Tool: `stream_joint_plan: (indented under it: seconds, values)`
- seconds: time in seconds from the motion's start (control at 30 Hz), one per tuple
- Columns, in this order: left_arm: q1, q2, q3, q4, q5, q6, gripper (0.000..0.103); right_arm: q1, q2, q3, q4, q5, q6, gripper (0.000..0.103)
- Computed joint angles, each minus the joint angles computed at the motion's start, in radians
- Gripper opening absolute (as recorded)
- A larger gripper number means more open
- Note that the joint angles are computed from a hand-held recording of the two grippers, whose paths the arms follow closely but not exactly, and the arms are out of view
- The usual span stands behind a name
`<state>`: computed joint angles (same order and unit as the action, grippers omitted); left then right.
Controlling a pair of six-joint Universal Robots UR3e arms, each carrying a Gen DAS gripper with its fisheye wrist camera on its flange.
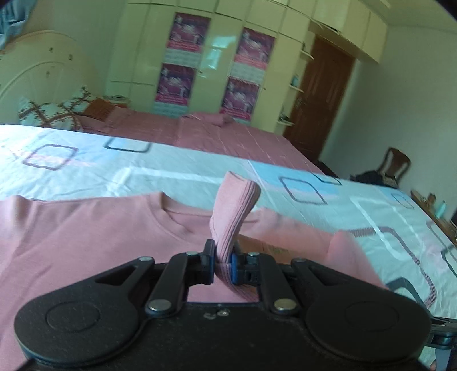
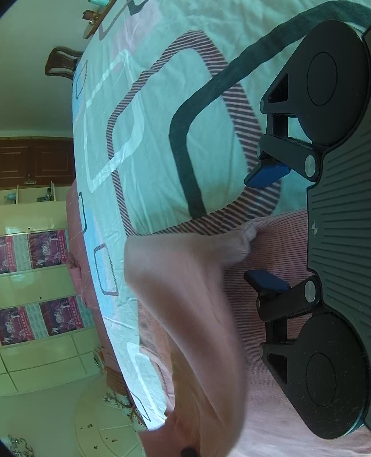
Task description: Fold small clothes
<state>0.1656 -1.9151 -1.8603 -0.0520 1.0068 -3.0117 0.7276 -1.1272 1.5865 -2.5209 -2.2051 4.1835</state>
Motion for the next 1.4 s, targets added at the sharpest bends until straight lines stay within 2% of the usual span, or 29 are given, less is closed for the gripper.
stream_joint_plan:
  seconds: [0.03,0.07,0.1,0.13,0.33,0.4,0.43,0.47,0.53,0.57,0.6,0.67,0.73,0.8,0.83,0.87,0.9,0.97,1.0,1.17,1.2,1.23,1.27,1.33,1.4]
  values:
    - [0.013,0.004,-0.01,0.006,0.005,0.005,0.009,-0.005,0.012,-0.011,-0.012,0.001,-0.012,0.064]
    - [0.023,0.005,-0.021,0.008,0.01,0.012,0.009,-0.011,0.026,-0.02,-0.033,0.003,-0.029,0.05]
    - [0.03,0.004,-0.036,0.013,0.022,0.02,0.009,-0.018,0.039,-0.031,-0.047,0.011,-0.044,0.022]
    - [0.035,0.001,-0.048,0.012,0.036,0.028,0.009,-0.027,0.047,-0.04,-0.05,0.025,-0.053,0.012]
    - [0.031,-0.005,-0.116,-0.027,0.105,0.06,0.011,-0.027,0.002,0.047,-0.079,0.019,0.012,0.011]
    - [0.042,0.016,-0.119,-0.066,0.095,0.052,0.019,-0.021,-0.012,0.052,-0.065,0.027,-0.013,0.011]
    - [0.05,0.026,-0.111,-0.096,0.083,0.042,0.032,-0.025,-0.028,0.06,-0.068,0.052,-0.039,0.011]
    - [0.068,0.036,-0.096,-0.143,0.057,0.034,0.054,-0.024,-0.047,0.073,-0.07,0.064,-0.047,0.011]
    - [0.098,0.055,-0.091,-0.165,0.024,0.0,0.085,-0.021,-0.094,0.112,-0.076,0.089,-0.041,0.012]
    - [0.115,0.062,-0.113,-0.126,0.012,-0.018,0.087,-0.016,-0.12,0.142,-0.1,0.097,-0.036,0.017]
    - [0.128,0.056,-0.113,-0.119,-0.004,-0.02,0.087,-0.011,-0.137,0.157,-0.111,0.092,-0.029,0.027]
    - [0.129,0.014,-0.052,-0.169,-0.009,-0.037,0.084,-0.008,-0.154,0.167,-0.135,0.078,-0.03,0.041]
    - [0.115,-0.056,0.036,-0.224,0.003,-0.061,0.079,-0.036,-0.145,0.153,-0.149,0.089,-0.056,0.043]
    - [0.109,-0.106,0.07,-0.181,0.001,-0.085,0.073,-0.086,-0.127,0.142,-0.185,0.128,-0.081,0.043]
    - [0.104,-0.125,0.091,-0.173,-0.001,-0.086,0.06,-0.116,-0.114,0.14,-0.213,0.155,-0.093,0.043]
    - [0.101,-0.141,0.113,-0.181,-0.01,-0.079,0.042,-0.152,-0.098,0.128,-0.226,0.184,-0.101,0.043]
    - [0.1,-0.154,0.135,-0.197,-0.02,-0.073,0.034,-0.177,-0.083,0.119,-0.245,0.203,-0.108,0.043]
    - [0.098,-0.168,0.147,-0.182,-0.017,-0.072,0.011,-0.226,-0.036,0.071,-0.257,0.237,-0.135,0.043]
    - [0.095,-0.167,0.136,-0.15,-0.002,-0.071,0.005,-0.249,-0.006,0.041,-0.26,0.251,-0.153,0.043]
    - [0.133,-0.135,0.028,0.032,-0.002,-0.073,0.004,-0.332,0.1,-0.083,-0.252,0.336,-0.193,0.042]
    - [0.135,-0.134,0.02,0.049,0.004,-0.069,0.004,-0.341,0.115,-0.102,-0.253,0.344,-0.205,0.039]
    - [0.136,-0.135,0.012,0.067,0.013,-0.071,0.004,-0.343,0.13,-0.128,-0.24,0.343,-0.218,0.03]
    - [0.134,-0.139,0.002,0.095,0.029,-0.075,0.004,-0.343,0.147,-0.156,-0.224,0.345,-0.233,0.006]
    - [0.126,-0.152,-0.009,0.146,0.071,-0.098,0.003,-0.32,0.171,-0.214,-0.169,0.295,-0.258,0.006]
    - [0.112,-0.163,0.006,0.114,0.122,-0.093,0.003,-0.284,0.206,-0.264,-0.105,0.198,-0.282,0.006]
